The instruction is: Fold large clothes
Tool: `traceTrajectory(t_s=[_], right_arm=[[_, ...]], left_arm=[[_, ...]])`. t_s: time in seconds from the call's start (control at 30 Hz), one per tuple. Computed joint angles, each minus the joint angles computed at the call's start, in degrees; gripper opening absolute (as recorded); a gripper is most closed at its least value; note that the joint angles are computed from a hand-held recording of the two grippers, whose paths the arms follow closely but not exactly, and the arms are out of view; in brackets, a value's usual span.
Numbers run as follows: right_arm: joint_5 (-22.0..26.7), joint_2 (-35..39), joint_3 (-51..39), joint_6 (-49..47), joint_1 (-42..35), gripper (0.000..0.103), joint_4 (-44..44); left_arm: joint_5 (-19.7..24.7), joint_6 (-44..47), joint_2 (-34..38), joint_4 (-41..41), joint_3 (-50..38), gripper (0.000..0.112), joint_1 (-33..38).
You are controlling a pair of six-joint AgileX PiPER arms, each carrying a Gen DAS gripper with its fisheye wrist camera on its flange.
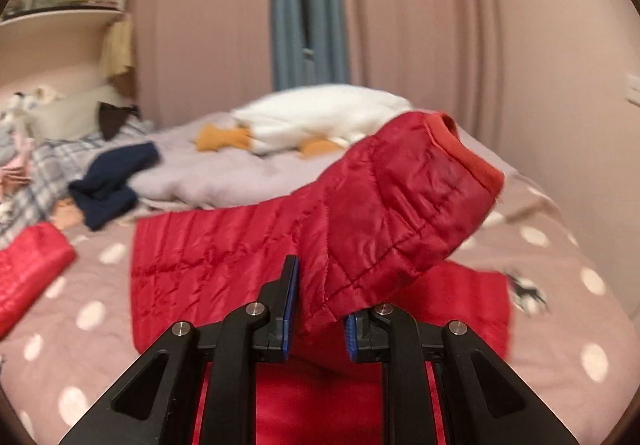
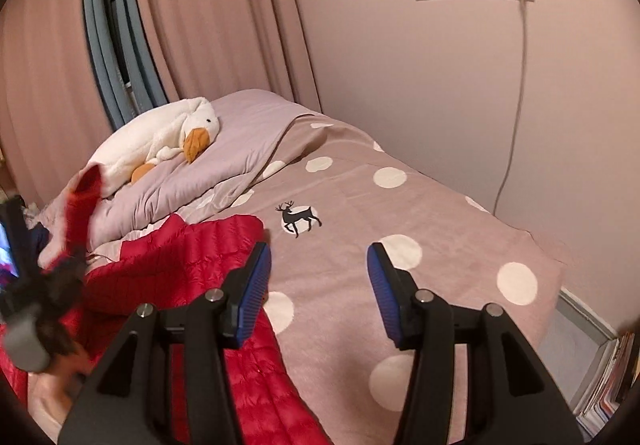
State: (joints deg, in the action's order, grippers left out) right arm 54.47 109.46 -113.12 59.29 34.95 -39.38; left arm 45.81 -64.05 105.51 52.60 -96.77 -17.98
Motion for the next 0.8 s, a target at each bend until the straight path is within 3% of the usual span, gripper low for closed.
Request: traceTrajectory(t_s=[0.17,0.2,0.3,0.43,0.5,0.63,0.8], right_arm=[[-2.69,-2.87,4.7,0.26,-0.56,0.051,1.09],[-2.81,-3.03,4.94,0.38,-0.67,0.051,1.17],[-1.24,-2.44,3.82,-0.04,-0.01,0.052,0.46],[-1.83,-2.93,3.96,-0.67,0.88,0.055,1.03],[-1.58,-3.08,3.76,-0.49,1.76,0.057,0.69],[-1.14,-2.06,1.47,-1.58,3.26,0.062,0.79],[1.3,3.49,-6.72,-4.94,5.33,0.064,2.07]], left_arm=[[0.56,3.27,-0.18,-6.19,0.28,0.021,-2.3],[1.21,4.52,-0.14,-7.78,0.05,0.026,-2.27],[2.16,7.15,-0.93,-12.57,-0.53,0.054,-1.93],[5.55,-3.82,-4.13,-3.11,2.3,0.08,-5.46],[5.5,-5.36,-5.71,-1.16,3.83,0.085,-6.8],[6.68,-7.89,-8.98,2.61,7.39,0.086,-5.74],[4.36,-10.65,-12.96,3.02,13.93,0.086,1.23]])
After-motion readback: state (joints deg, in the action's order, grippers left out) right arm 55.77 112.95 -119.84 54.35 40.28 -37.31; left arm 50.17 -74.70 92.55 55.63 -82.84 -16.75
